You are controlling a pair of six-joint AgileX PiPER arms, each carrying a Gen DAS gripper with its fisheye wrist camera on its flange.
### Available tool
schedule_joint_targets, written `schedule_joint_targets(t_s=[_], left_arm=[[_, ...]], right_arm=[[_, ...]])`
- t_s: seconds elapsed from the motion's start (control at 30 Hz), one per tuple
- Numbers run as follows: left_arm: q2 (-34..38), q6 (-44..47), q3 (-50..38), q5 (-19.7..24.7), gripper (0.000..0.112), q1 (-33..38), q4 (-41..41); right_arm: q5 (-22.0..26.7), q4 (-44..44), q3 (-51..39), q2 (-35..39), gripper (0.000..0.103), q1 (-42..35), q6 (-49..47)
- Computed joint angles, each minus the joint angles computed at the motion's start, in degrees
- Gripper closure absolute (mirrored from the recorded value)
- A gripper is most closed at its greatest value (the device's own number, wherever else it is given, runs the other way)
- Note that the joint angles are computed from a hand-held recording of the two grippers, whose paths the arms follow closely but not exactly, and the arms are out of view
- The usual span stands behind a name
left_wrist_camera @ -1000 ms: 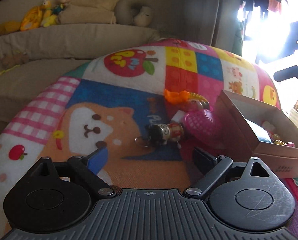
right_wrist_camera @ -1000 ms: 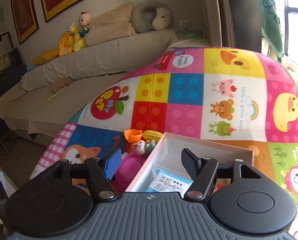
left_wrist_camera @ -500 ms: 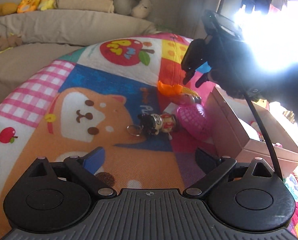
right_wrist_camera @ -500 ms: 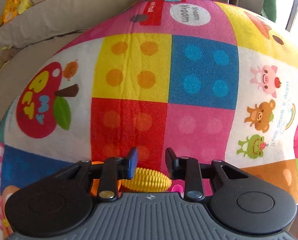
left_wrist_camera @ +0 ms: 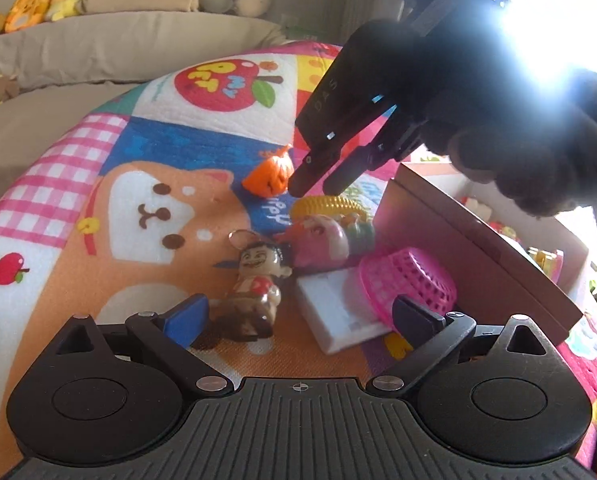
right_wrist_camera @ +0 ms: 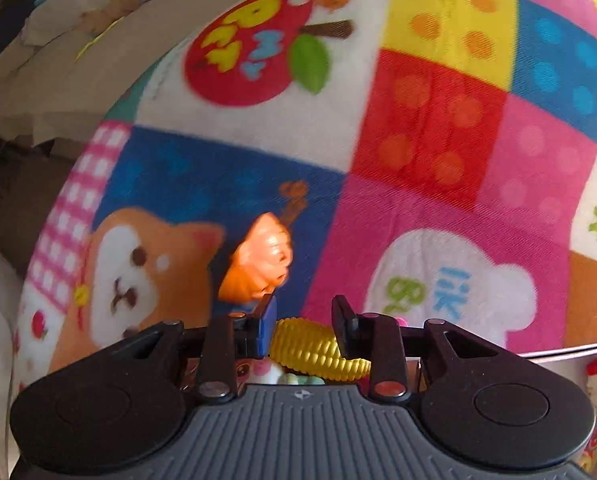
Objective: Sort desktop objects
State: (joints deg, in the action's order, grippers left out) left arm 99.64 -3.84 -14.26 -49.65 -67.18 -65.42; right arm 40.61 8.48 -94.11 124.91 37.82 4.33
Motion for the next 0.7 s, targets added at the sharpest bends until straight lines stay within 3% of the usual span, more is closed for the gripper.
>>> schedule_joint_targets(t_s=[0.1, 0.27, 0.33, 0.47, 0.57, 0.63, 0.7], left_arm=[[-0.3, 0.2, 0.9, -0.5, 0.011, -3.0, -3.1], [-1.1, -0.4, 1.8, -1.0, 0.01, -4.5, -5.8], [-1.4, 0.2, 1.6, -1.1, 0.01, -4.5, -6.8], [-2.2, 2.3, 1.2, -1.4, 0.01, -5.7, -10.0], [-3.0, 3.7, 0.7, -1.0, 0.01, -6.7, -12.4], [-3.4, 5.7, 0.0, -0.6, 0.01, -7.4, -14.8], [-4.2, 8.2, -0.5, -0.7, 0.01, -8.9, -18.0]], right_arm=[[-7.9, 3.8, 14.3, -10.5, 0.072, 2.2, -6.6], [-28.1, -3.0, 42.7, -34.5, 0.038, 4.0, -4.8], [-32.2, 3.6, 54.1, -45.2, 0.032, 2.2, -13.0], [-27.3, 22.8, 69.7, -63.7, 0.032, -4.4, -34.8], [-22.5, 39.5, 77.9, -73.9, 0.014, -15.1, -51.3], [-18.5, 51.0, 80.1, -71.2, 0.012, -23.5, -60.7], [-17.1, 62.4, 80.4, -63.2, 0.013, -28.3, -70.9]])
